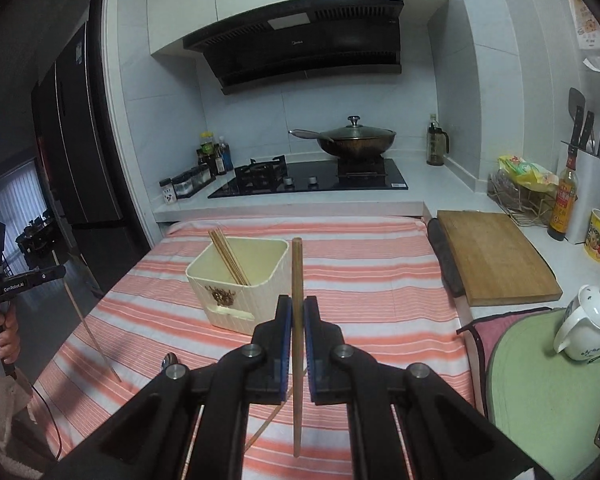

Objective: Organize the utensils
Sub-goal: 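Carry both chopsticks into the cream box and open both tools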

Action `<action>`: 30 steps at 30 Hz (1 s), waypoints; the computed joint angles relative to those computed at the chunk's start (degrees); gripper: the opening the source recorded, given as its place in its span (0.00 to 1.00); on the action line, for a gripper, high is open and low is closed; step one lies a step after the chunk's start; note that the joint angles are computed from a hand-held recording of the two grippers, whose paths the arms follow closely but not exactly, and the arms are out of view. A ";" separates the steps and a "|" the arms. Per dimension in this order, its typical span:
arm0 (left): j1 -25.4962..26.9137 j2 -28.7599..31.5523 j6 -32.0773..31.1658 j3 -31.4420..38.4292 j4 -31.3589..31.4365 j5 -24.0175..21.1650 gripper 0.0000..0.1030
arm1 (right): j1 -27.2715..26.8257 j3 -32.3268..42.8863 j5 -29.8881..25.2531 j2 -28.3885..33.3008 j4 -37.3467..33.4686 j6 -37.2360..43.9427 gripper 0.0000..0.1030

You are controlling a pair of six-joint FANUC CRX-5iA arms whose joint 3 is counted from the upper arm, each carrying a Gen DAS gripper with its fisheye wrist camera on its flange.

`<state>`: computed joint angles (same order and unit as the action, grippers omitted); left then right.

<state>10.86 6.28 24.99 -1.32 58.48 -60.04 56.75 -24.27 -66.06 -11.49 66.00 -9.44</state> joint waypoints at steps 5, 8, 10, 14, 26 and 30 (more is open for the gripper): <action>-0.27 0.75 0.87 2.92 2.82 -0.87 0.03 | -1.89 1.71 1.13 1.08 2.51 0.70 0.06; -1.38 1.75 1.91 5.98 5.52 0.30 0.03 | -3.89 4.09 2.23 2.39 5.03 2.45 0.06; -2.69 2.50 2.41 8.14 7.86 2.07 0.03 | -5.71 6.02 3.77 3.63 7.40 3.85 0.06; -6.73 5.25 3.82 13.50 10.52 7.21 0.03 | -10.37 10.78 8.84 7.16 11.75 6.39 0.06; -16.91 18.14 17.61 26.25 -5.49 17.79 0.03 | -22.04 19.00 24.73 20.87 17.64 6.79 0.06; -17.37 26.08 28.97 38.06 -17.57 8.71 0.03 | -21.01 25.67 22.70 25.94 -2.60 22.30 0.06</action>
